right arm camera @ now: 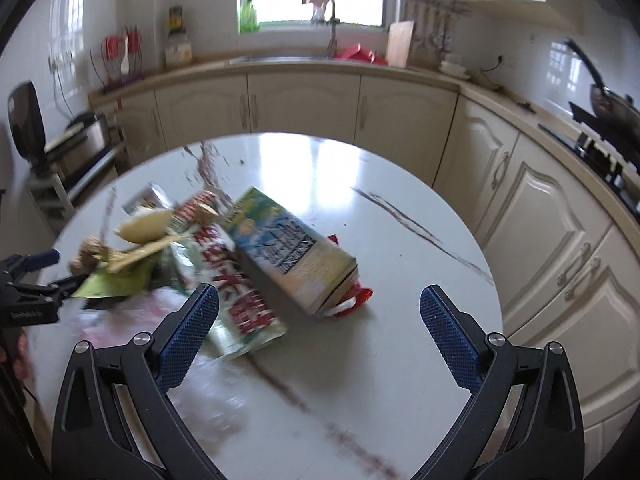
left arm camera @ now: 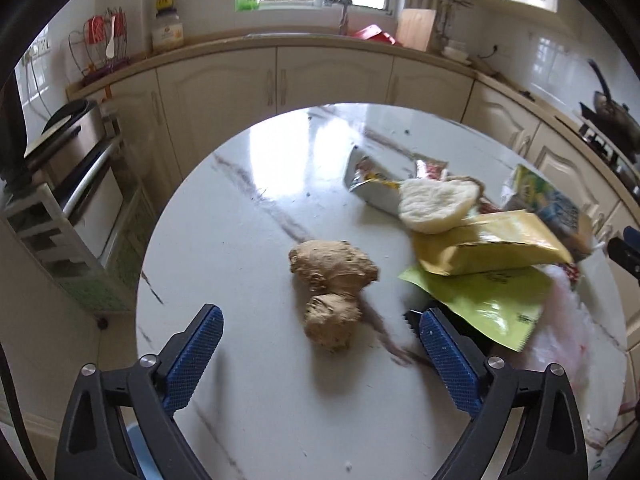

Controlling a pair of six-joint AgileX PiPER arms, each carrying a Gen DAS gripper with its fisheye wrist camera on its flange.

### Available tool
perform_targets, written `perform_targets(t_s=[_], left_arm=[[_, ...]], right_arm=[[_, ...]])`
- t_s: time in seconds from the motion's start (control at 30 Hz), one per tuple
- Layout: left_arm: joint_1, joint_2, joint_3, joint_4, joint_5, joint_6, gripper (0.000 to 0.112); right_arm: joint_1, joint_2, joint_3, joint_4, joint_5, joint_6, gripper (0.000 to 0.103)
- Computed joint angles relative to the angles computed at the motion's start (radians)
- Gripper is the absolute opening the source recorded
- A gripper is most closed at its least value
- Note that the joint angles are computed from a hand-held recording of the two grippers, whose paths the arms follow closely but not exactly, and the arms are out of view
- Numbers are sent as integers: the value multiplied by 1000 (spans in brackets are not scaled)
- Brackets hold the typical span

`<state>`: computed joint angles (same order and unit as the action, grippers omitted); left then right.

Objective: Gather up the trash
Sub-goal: 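Grasp the ginger root with the left gripper while the right gripper grasps the juice carton, then carry the ginger root and juice carton toward the blue bin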

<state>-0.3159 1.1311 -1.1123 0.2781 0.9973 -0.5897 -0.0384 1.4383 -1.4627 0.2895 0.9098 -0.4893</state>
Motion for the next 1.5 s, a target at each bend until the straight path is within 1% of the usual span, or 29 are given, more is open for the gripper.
perform_targets(t_s=[0.07, 0.2, 0.23, 0.3, 0.33, 0.37, 0.4, 0.43, 0.47, 0.5, 0.57, 0.6, 0.67, 0.7, 0.77, 0.87, 0.93, 1.07, 1.17, 1.3, 1.33, 1.43, 1.47, 1.5], left_arm=[[73, 37, -12, -65, -43, 68, 87], [96, 86, -15, -38, -99, 84, 72], [101, 100, -21, -33, -112, 94, 64], [96, 104, -11, -36, -132, 111, 56], [87, 100, -4, -38, -134, 117, 48], [95, 102, -6, -69, -144, 147, 39], [100, 98, -3, -94, -150, 164, 35], [97, 79, 11, -103, -148, 165, 33], [103, 82, 14, -111, -158, 174, 32], [105, 62, 30, -113, -158, 182, 32], [138, 56, 38, -170, -173, 236, 27], [157, 48, 42, -204, -174, 264, 25], [199, 26, 58, -285, -176, 332, 24], [205, 23, 62, -294, -178, 341, 24], [204, 15, 73, -301, -184, 345, 24], [223, 6, 82, -347, -189, 379, 24], [226, -7, 84, -345, -185, 378, 24], [248, -51, 82, -376, -154, 412, 24], [238, -91, 84, -367, -133, 402, 24], [192, -149, 83, -333, -101, 356, 24], [187, -158, 83, -329, -93, 351, 24], [162, -207, 82, -315, -60, 329, 24], [150, -224, 80, -309, -49, 315, 24], [135, -233, 71, -302, -34, 304, 24]], right_arm=[[3, 56, -49, 10, 28, -35, 101], [46, 140, -121, -54, 48, -55, 101], [57, 159, -136, -72, 48, -61, 101], [75, 193, -157, -105, 44, -56, 101], [83, 207, -169, -126, 47, -45, 101], [91, 219, -177, -144, 49, -44, 98], [95, 224, -180, -147, 45, -51, 96], [98, 236, -191, -147, 52, -58, 93], [98, 244, -201, -142, 67, -64, 76], [97, 246, -204, -134, 69, -71, 65], [96, 258, -224, -126, 105, -87, 58], [101, 258, -223, -135, 104, -88, 55], [98, 248, -215, -123, 109, -107, 52], [91, 244, -215, -103, 119, -115, 51], [71, 219, -195, -50, 112, -145, 49], [56, 209, -199, -10, 135, -156, 48], [43, 202, -202, 15, 157, -153, 47], [21, 170, -182, 58, 168, -149, 47], [-4, 144, -175, 108, 183, -151, 47], [-15, 108, -174, 135, 195, -140, 47], [-10, 105, -182, 127, 208, -126, 46], [2, 74, -170, 115, 206, -110, 46], [8, 53, -152, 111, 188, -99, 46], [11, 41, -150, 104, 190, -85, 46]])
